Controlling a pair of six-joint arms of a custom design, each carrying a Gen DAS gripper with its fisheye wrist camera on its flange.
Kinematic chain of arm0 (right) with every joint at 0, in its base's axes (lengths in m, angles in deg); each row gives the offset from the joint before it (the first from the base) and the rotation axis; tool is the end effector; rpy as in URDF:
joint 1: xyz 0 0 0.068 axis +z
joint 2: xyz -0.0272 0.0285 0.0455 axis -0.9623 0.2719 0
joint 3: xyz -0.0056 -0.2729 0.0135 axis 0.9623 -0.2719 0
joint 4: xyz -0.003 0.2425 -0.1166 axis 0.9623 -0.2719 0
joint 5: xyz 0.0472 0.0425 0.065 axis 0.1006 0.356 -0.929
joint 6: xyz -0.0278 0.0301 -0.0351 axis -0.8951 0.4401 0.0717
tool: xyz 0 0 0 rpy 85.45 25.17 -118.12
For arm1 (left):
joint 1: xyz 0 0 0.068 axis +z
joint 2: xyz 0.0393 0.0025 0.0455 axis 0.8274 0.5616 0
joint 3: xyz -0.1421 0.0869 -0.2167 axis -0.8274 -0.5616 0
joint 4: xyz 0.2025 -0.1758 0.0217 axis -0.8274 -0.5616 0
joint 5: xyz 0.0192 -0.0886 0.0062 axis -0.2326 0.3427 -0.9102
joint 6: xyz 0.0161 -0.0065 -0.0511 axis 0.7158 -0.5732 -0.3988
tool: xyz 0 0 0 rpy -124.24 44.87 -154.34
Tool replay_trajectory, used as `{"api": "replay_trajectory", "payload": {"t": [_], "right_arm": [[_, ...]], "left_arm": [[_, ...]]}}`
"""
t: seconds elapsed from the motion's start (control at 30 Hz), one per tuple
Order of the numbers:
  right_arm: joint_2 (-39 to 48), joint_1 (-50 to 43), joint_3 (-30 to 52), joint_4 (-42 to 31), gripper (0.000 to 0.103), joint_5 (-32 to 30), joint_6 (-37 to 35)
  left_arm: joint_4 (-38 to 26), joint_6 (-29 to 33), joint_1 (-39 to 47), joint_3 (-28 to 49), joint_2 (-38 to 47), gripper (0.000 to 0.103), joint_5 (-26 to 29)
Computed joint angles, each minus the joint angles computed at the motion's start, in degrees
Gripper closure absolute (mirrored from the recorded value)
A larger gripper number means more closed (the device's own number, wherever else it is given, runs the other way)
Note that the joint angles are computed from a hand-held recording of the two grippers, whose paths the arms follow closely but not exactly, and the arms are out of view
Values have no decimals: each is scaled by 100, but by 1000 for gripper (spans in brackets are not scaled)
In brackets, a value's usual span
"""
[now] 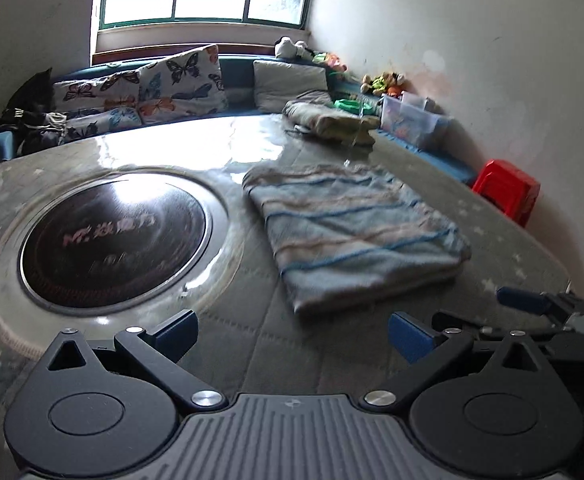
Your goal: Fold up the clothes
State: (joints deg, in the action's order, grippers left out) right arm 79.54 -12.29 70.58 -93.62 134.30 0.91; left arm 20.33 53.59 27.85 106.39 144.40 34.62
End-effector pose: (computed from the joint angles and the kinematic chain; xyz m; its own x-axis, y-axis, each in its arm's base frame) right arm 0.1255 0.1731 0.1313 -0.4621 0.3360 -0.8207 0.4410 0.8900 0.1161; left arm 0.2724 -0.1577 0.1632 -0.5099 0.3991 -0.7621 0.7225 0.6795 -0.1276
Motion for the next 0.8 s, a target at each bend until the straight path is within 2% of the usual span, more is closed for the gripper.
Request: {"api": "replay_trajectory", "payload": {"t": [0.2, 0.4, 0.8], "right_arm": [[374, 238, 231, -494, 0, -15, 802], [492, 239, 372, -701, 0, -67, 1016], [443, 61, 290, -497, 0, -191, 752]], "left_arm": [[-220, 72, 12, -191, -178, 0, -84], [-596, 148, -136, -132, -277, 0, -259], [-1005, 140, -337, 75, -190, 0, -519]]}}
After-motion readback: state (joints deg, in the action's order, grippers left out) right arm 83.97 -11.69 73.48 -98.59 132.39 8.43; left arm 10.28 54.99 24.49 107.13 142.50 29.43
